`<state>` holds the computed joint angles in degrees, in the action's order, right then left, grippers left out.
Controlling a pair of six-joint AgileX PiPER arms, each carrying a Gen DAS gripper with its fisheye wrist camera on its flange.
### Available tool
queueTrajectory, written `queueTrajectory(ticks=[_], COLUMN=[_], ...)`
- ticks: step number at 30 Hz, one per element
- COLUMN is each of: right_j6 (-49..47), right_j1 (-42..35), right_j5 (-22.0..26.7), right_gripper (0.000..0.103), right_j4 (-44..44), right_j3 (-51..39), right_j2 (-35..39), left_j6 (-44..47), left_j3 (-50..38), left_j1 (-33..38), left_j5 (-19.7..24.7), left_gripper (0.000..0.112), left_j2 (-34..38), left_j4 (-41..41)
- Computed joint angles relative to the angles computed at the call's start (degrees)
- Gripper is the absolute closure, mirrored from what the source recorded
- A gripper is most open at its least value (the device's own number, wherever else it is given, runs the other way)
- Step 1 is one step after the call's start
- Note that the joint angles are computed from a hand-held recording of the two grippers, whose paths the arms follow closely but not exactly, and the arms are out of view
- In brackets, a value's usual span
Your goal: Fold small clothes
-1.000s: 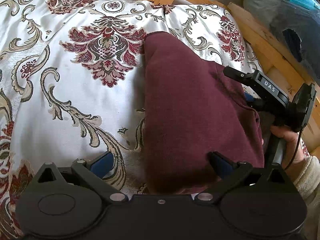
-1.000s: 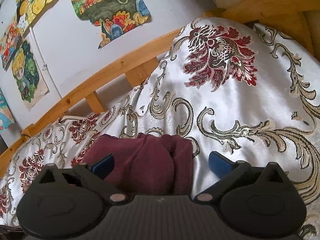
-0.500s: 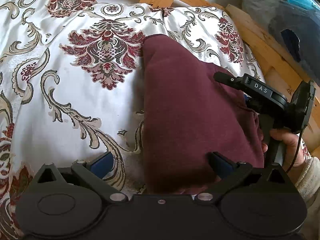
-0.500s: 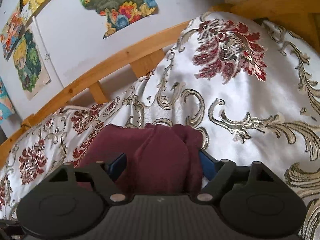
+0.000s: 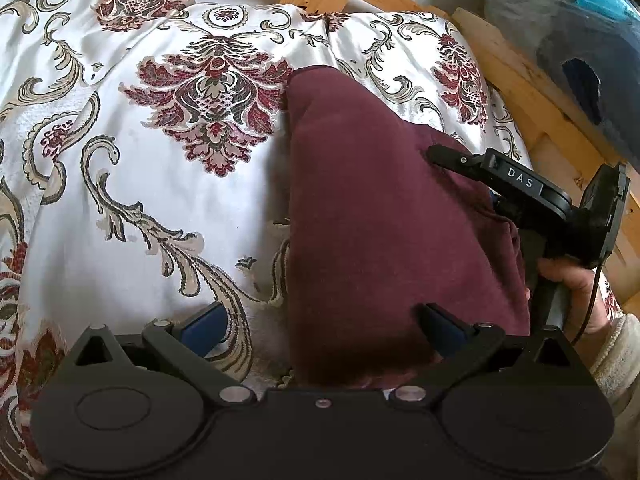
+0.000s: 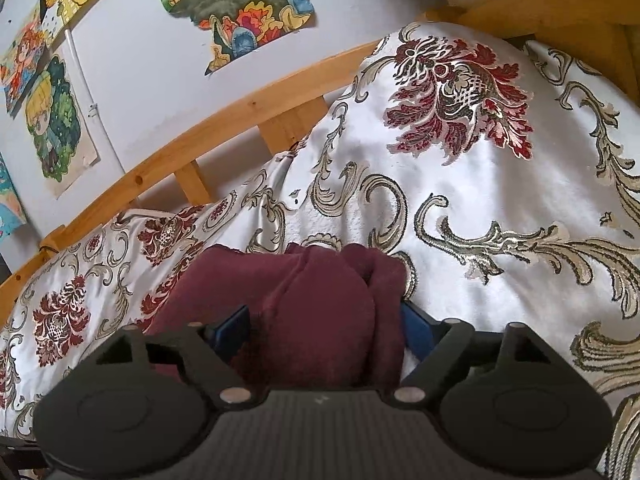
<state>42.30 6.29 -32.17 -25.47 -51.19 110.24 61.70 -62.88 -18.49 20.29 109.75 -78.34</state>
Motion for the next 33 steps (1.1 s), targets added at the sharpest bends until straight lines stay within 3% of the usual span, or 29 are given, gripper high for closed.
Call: queueTrajectory(ticks=[12, 26, 33], right_j6=[-1.8, -7.2, -14.2], right_j1=[0.8, 2.9, 4.8], right_j5=[0.7, 3.7, 6.1], right_gripper=[0.010, 0.010, 0.021], right_j4=[0.1, 5.2, 13.3], right_j3=[-0.4, -0.5, -0.5], right_j2=[0.2, -0.3, -0.9], left_j6=[2.5, 3.2, 2.7], left_j3=[0.7, 0.8, 0.7], left_j1=[-0.1, -0.2, -0.1], left_j5=[-0.5, -0.7, -0.5], left_gripper=[0.010, 0.010, 0.010], left_j2=[-0.1, -0.2, 0.0], left_j4=[-2.5, -3.2, -2.6])
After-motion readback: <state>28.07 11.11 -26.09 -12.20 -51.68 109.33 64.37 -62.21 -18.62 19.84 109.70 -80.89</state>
